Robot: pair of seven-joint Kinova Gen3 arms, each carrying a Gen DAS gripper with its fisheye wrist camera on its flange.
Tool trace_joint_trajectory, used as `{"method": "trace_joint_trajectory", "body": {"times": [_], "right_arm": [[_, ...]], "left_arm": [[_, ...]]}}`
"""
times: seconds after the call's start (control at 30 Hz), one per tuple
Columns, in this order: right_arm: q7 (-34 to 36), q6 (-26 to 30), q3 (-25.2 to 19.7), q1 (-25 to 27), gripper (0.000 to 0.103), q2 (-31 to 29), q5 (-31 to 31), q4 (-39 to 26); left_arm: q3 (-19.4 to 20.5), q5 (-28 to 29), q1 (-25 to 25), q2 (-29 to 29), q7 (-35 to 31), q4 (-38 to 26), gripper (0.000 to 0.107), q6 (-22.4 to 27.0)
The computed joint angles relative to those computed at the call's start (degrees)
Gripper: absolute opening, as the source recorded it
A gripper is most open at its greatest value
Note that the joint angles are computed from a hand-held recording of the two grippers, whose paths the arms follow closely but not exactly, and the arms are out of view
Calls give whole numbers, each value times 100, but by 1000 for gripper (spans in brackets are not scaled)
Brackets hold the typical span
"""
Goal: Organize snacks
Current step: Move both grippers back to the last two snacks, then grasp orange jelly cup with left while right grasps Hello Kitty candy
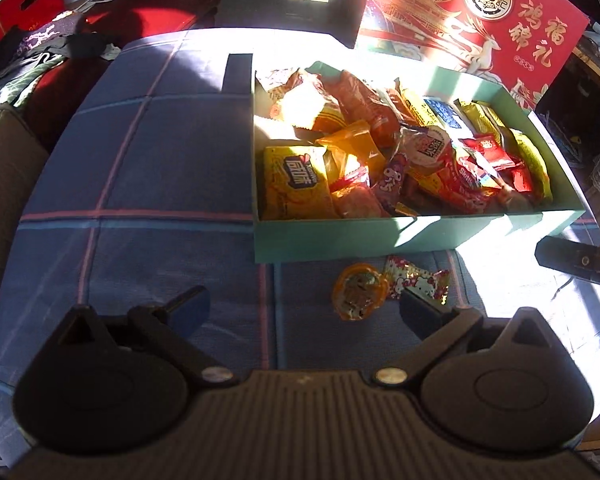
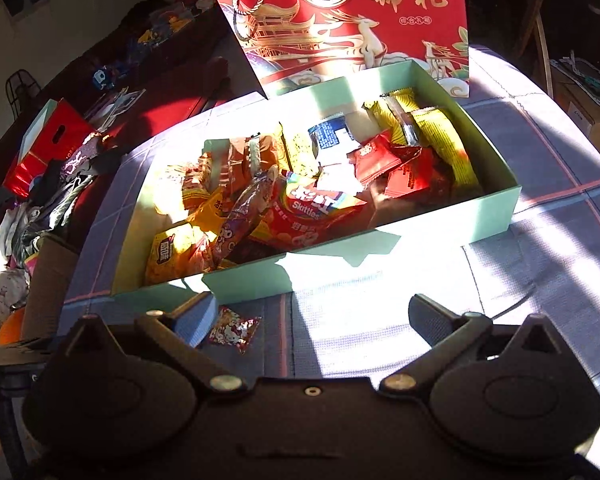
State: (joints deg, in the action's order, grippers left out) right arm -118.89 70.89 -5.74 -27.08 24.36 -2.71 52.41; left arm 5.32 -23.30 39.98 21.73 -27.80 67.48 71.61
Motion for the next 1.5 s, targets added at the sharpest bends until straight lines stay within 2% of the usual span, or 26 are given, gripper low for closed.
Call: {"method": "trace_joint_trajectory", "body": {"times": [0.27, 0.37, 0.47, 0.5, 0.53, 0.6, 0.67, 0.7, 0.93, 1.17, 1.33, 1.4, 1.5], "right_arm": [[-71, -161, -30, -38, 103, 6, -17, 239], [29, -224, -76, 1, 96, 28, -89, 290], [204, -185, -135, 6, 81, 106, -177, 209], [257, -174, -144, -6, 73, 134, -194, 174], [310, -144, -154, -31, 68, 182, -205, 106], [434, -49, -172, -76, 50, 291, -230, -54], [596, 60, -215, -98, 40, 409, -310, -234], [661, 102, -226, -119, 39, 468, -343, -319], [1112, 300, -250, -268, 38, 929, -504, -943], [1356, 951, -165, -476, 38, 1586, -529, -1907], [1471, 988, -162, -523, 39, 1380, -569, -1620], [1394, 721, -119, -588, 39, 1151, -497, -1174], [1360, 313, -10, -905, 39, 875, -55, -645]], "left_arm": [[46, 248, -113, 303, -478, 2, 96, -261], [3, 268, -87, 428, -650, -89, 85, -292], [-109, 111, 50, 470, -617, -82, 64, -391], [-130, 64, 82, 450, -602, -37, 44, -458], [-154, 11, 121, 450, -569, -36, 35, -454], [-141, 79, 66, 359, -541, 106, 35, -606], [-104, 147, 1, 260, -575, 248, 35, -706], [-87, 170, -18, 218, -583, 306, 35, -734], [19, 225, -124, -249, -382, 938, 35, -866], [166, 190, -272, -528, -170, 1327, 36, -1000], [217, 84, -276, -601, -24, 1468, 36, -1091], [227, 36, -262, -605, 55, 1485, 36, -1095], [254, 3, -263, -638, 98, 1532, 36, -1083]]}}
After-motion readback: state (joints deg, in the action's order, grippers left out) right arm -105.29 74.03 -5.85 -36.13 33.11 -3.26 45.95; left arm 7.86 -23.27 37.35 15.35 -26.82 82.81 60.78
